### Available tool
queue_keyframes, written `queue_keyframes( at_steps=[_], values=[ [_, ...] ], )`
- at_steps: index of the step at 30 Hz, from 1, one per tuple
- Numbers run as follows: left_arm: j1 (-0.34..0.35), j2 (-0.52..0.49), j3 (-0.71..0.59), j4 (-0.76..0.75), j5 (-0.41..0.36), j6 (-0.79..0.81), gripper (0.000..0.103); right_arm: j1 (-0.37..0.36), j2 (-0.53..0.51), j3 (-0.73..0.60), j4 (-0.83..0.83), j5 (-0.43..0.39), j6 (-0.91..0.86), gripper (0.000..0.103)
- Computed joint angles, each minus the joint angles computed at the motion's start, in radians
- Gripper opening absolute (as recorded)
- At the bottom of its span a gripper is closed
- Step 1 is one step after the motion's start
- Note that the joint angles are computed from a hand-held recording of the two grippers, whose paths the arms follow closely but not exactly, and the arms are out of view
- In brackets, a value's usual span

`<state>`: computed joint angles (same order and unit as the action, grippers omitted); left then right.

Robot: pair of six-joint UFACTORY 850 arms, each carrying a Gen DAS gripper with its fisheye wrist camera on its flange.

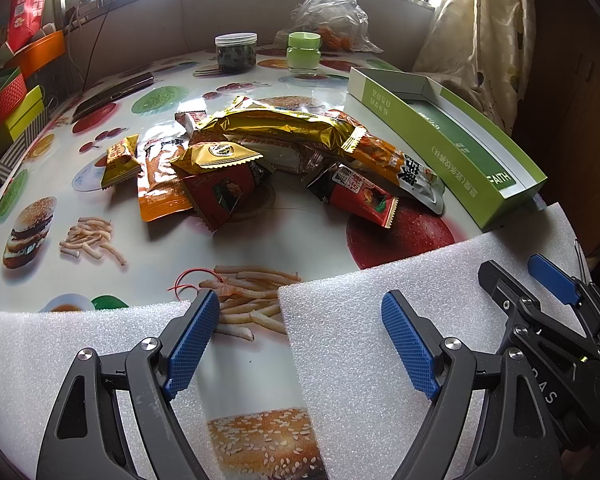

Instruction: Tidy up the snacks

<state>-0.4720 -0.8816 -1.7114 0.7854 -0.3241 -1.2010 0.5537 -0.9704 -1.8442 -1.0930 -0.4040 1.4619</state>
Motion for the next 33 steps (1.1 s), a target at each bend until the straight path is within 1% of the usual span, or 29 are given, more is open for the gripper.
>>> queue_keyframes(
  at_steps=[22, 24, 27, 30, 33],
  values=[
    [0.003, 0.002, 0.005, -0.003, 0.007, 0.004, 0.084, 0.000, 0.002, 0.002, 0.005, -0.002, -0.008, 0.064],
    [0.005, 0.004, 0.008, -0.024, 0.013, 0.026, 0.084, -0.002, 0.005, 0.001, 0.019, 0.000, -0.029, 0.064],
    [0.011, 0.005, 0.001, -0.095, 0.010, 0.099, 0.084, -0.006, 0.011, 0.001, 0.054, 0.009, -0.072, 0.064],
    [0.019, 0.009, 0.000, -0.145, -0.001, 0.143, 0.084, -0.009, 0.020, 0.019, 0.034, 0.039, -0.058, 0.064],
    [0.037, 0.029, 0.026, -0.247, 0.055, 0.219, 0.084, -0.004, 0.029, 0.025, -0.074, 0.060, 0.018, 0.064]
  ],
)
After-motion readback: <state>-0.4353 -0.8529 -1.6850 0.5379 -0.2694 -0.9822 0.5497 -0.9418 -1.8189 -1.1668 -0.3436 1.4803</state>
